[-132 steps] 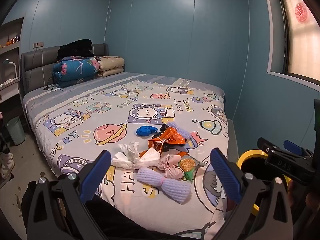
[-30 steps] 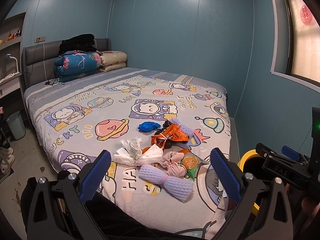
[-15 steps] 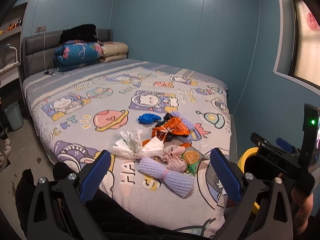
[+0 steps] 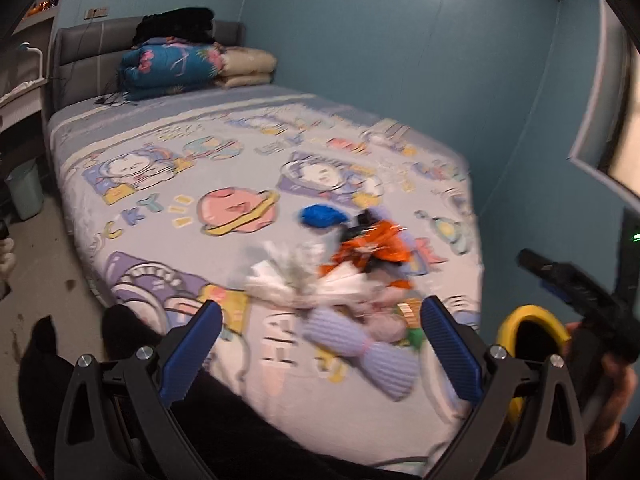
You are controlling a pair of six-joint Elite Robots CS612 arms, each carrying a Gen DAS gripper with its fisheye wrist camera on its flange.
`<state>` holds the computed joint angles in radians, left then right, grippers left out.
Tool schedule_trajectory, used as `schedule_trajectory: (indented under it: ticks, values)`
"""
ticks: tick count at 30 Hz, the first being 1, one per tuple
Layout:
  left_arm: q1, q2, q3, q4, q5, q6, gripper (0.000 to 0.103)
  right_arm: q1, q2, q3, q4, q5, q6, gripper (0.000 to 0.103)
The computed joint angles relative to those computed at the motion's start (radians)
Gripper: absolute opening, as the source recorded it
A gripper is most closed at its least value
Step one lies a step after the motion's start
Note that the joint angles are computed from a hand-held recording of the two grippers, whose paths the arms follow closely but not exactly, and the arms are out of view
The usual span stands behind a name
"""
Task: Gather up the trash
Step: 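Grasp white tissues with left tool while right tool grasps orange snack bag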
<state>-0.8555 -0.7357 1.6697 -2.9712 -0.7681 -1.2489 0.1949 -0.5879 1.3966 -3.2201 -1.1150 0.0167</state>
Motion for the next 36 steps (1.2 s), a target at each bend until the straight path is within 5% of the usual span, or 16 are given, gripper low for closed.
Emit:
schedule_trajectory:
  ticks: [7, 12, 15, 22, 36]
  values:
    - [0.048, 0.019, -0.015, 0.051, -0.029, 0.091, 0.096, 0.031, 0.036, -0.108, 0.183, 0.006, -0.009, 0.095]
    - [0.086, 0.046, -0.031, 0.01, -0.107, 0.128, 0.096, 0.043, 0.085, -0.251, 0.442, 0.076, -0.034, 0.095]
    - [0.094, 0.067, -0.048, 0.0, -0.091, 0.194, 0.096, 0.046, 0.112, -0.323, 0.561, 0.126, -0.029, 0.095]
    - [0.128, 0.093, -0.088, 0.048, -0.166, 0.192, 0.096, 0.057, 0.182, -0.471, 0.795, 0.185, -0.044, 0.095]
    - [0.177, 0.151, -0.163, 0.028, -0.274, 0.215, 0.096, 0.078, 0.303, -0.703, 1.051, 0.227, 0.015, 0.085]
